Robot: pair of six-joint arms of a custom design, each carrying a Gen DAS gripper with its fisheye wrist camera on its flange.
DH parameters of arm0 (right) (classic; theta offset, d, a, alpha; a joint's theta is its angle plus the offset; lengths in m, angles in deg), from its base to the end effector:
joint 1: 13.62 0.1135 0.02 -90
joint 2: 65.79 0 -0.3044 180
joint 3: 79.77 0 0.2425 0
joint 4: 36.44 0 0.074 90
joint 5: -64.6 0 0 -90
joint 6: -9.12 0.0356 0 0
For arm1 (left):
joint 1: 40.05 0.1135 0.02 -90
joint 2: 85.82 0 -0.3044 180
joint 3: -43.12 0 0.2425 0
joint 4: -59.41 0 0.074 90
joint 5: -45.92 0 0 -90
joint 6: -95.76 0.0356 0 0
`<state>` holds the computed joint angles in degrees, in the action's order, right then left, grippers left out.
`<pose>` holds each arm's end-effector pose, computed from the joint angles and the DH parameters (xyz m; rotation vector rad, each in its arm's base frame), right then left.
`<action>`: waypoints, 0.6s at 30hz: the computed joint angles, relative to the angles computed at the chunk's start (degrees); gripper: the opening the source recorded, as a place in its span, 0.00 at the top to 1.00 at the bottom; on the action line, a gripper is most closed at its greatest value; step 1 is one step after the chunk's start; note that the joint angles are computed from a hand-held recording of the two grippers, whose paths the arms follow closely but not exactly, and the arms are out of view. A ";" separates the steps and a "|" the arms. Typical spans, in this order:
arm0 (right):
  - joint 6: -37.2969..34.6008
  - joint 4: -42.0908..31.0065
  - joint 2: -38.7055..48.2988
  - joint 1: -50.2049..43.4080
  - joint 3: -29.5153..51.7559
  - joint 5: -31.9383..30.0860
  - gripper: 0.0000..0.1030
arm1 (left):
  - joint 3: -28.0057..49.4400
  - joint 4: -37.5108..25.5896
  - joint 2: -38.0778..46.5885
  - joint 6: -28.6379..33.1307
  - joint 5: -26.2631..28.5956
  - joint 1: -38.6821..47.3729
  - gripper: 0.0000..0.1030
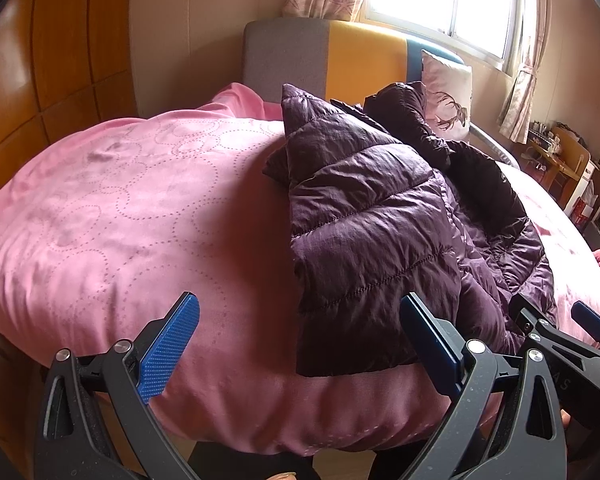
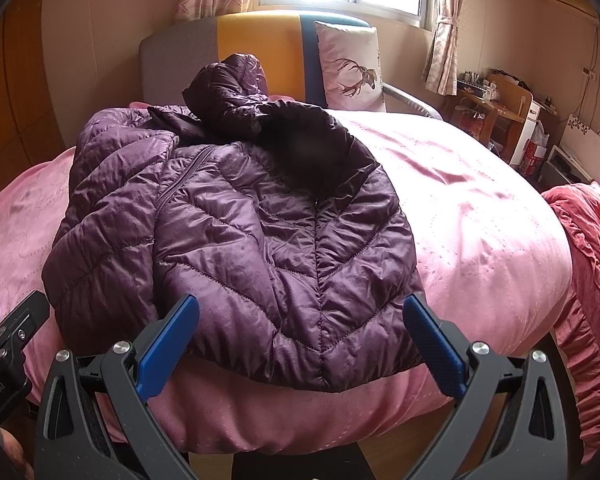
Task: Fold large clothes
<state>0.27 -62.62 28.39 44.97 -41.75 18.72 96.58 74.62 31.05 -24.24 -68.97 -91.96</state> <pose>0.1204 0.1497 0.1170 0.5264 2.3106 -0.1815 0.2197 -0.2560 0.0889 0.2482 2.3080 -0.1934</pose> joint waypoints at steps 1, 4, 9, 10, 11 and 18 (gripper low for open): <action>0.12 0.01 -0.01 0.14 -0.05 0.02 0.02 | -0.05 0.08 -0.01 0.03 0.05 0.03 0.04; 0.29 -0.31 0.05 0.24 0.11 0.17 0.02 | -0.03 0.07 -0.02 0.01 0.14 0.07 0.04; 0.23 -0.20 0.13 0.22 0.13 0.15 0.02 | -0.04 0.07 -0.02 0.03 0.14 0.05 0.04; 0.25 -0.14 0.17 0.23 0.10 0.14 0.02 | -0.01 0.01 -0.01 0.03 0.07 0.04 0.04; 0.25 -0.14 0.17 0.23 0.10 0.14 0.02 | -0.01 -0.01 -0.03 0.04 0.13 0.07 0.04; -0.09 0.45 0.10 0.12 -0.18 -0.30 0.02 | 0.09 -0.01 0.36 0.01 0.20 0.03 0.04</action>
<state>0.18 -62.17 28.48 45.09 -41.93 18.43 96.68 74.60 31.41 -24.23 -68.77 -91.93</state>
